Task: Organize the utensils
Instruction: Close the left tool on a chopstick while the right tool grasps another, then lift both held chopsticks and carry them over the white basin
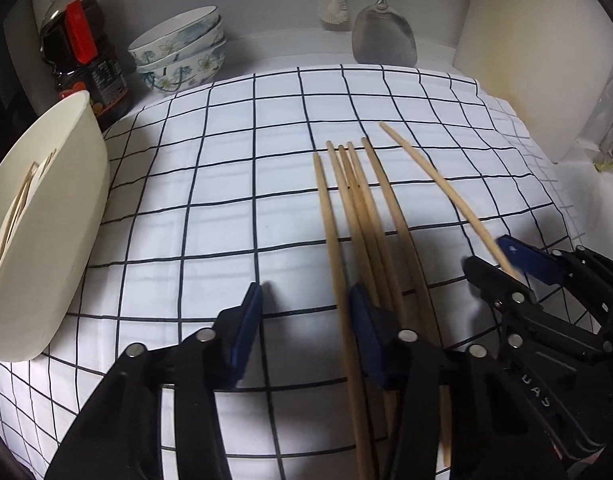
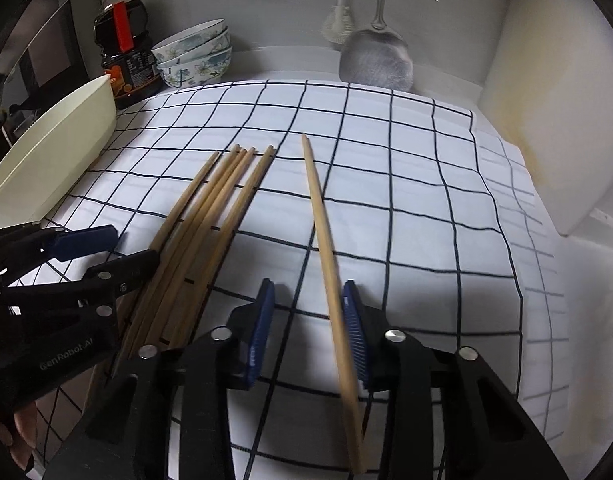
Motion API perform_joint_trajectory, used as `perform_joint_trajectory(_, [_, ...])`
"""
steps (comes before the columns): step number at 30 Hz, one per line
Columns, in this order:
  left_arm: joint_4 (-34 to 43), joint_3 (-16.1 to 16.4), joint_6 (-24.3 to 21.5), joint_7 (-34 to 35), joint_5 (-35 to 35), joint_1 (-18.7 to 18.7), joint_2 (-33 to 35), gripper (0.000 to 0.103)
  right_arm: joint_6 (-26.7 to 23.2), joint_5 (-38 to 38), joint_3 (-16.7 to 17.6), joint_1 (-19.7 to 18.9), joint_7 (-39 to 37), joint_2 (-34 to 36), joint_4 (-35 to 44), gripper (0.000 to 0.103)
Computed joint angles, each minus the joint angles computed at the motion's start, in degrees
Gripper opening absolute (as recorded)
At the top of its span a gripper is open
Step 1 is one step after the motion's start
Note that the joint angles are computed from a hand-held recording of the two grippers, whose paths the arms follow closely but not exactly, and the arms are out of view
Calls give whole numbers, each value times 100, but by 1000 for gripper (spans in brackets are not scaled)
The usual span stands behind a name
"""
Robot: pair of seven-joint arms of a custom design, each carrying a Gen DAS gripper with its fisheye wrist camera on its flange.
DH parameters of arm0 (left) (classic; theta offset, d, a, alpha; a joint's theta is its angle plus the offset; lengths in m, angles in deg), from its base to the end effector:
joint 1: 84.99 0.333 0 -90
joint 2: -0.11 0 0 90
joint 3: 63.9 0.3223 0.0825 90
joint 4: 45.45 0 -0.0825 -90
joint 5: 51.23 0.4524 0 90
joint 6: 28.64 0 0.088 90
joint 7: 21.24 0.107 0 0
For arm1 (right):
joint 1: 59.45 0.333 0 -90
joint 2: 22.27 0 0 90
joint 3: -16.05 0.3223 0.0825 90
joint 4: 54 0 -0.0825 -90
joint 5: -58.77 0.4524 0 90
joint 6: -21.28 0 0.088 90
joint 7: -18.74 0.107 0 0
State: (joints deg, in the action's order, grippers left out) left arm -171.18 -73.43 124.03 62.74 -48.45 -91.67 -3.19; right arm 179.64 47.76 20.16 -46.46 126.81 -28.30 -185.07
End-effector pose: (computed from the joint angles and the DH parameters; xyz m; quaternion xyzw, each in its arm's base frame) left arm 0.5946 -0.1752 0.4379 -0.6046 0.7525 -0.2044 0.1626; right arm 0.5689 0.1840 0.4281 -0.7228 0.6264 -0.1872 0.2239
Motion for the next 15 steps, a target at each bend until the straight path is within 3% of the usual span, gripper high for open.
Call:
perform_joint_trajectory(3, [65, -4, 12, 17, -29, -9, 61, 35, 31, 104, -18, 46, -250, 97, 95, 17])
perform_joint_trajectory(7, [159, 2, -35, 127, -147, -19, 130, 19, -14, 239, -30, 85, -482, 169, 190, 7])
perform_joint_trajectory(9, [152, 6, -77, 146, -200, -18, 113, 11, -25, 254, -31, 84, -457, 172, 199, 7])
perform_joint_trajectory(15, [56, 29, -215, 300, -407, -13, -19, 7, 23, 572, -30, 121, -332, 33, 43, 6])
